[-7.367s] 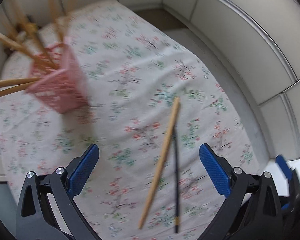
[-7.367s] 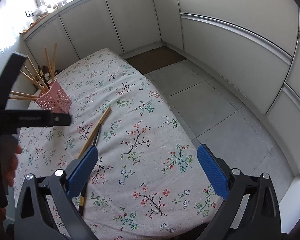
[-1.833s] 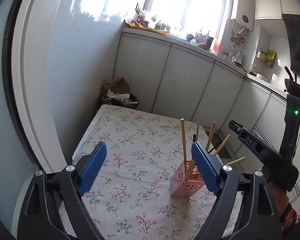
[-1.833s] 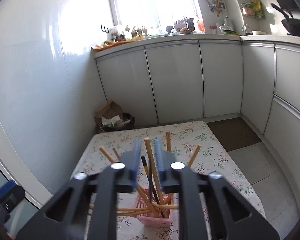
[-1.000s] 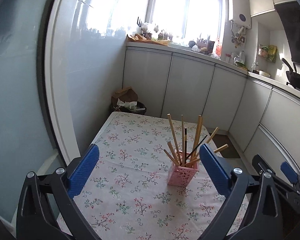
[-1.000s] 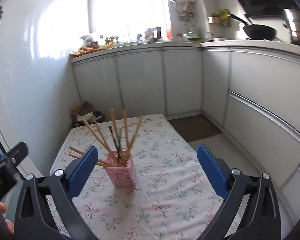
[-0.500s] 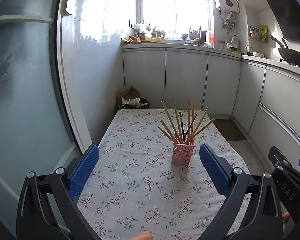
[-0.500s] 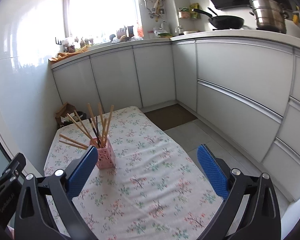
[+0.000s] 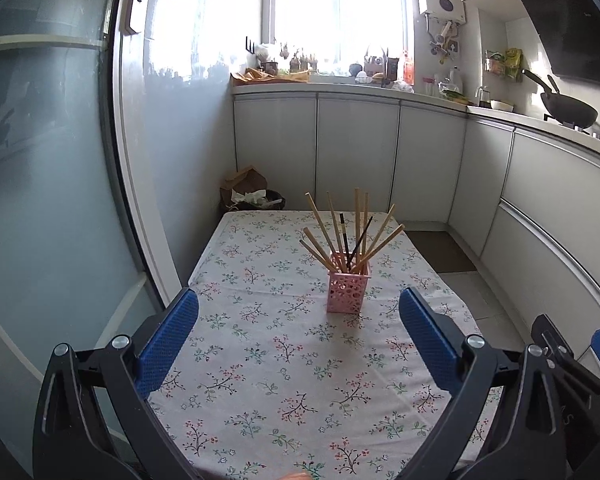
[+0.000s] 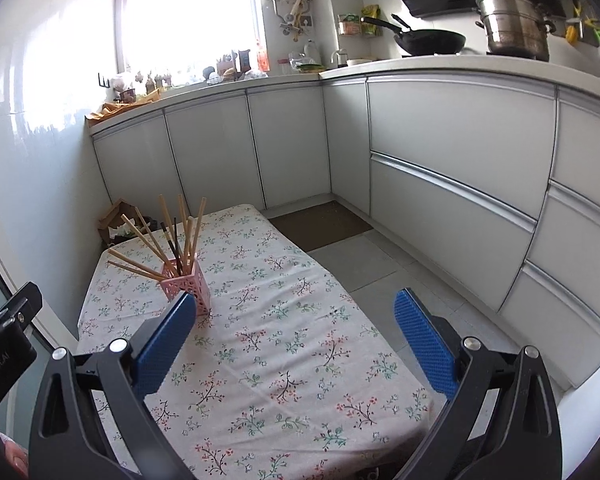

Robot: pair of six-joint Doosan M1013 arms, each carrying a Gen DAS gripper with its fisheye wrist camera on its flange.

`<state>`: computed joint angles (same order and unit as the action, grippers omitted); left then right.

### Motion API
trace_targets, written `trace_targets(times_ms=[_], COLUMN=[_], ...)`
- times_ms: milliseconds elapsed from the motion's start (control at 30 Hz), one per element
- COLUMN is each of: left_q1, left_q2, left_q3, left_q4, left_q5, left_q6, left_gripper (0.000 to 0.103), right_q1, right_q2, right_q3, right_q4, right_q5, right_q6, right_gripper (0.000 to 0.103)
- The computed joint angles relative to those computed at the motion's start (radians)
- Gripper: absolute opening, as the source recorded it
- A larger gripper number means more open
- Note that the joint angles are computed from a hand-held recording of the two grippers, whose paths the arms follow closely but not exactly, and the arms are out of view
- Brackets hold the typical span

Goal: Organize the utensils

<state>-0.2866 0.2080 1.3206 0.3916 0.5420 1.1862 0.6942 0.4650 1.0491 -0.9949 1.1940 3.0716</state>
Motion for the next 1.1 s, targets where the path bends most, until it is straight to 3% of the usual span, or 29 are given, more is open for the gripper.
trace_targets(times_ms=[467,1100], left_q1=[-0.002,-0.003], left_q2=[0.005,-0.012], left_q3=[-0.01,0.01], left_q4=[0.003,-0.002], left_q5=[0.046,0.02], left_q6=[0.005,0.006], left_gripper=[0.096,0.096], right_q1=[0.003,0.002], right_q2=[-0.001,-0.003], right_q3=[-0.012,-0.018], right_q4=[0.011,0.014], right_q5=[0.006,0.006], right_q6=[-0.025,-0.038], right_gripper=[0.097,0.097])
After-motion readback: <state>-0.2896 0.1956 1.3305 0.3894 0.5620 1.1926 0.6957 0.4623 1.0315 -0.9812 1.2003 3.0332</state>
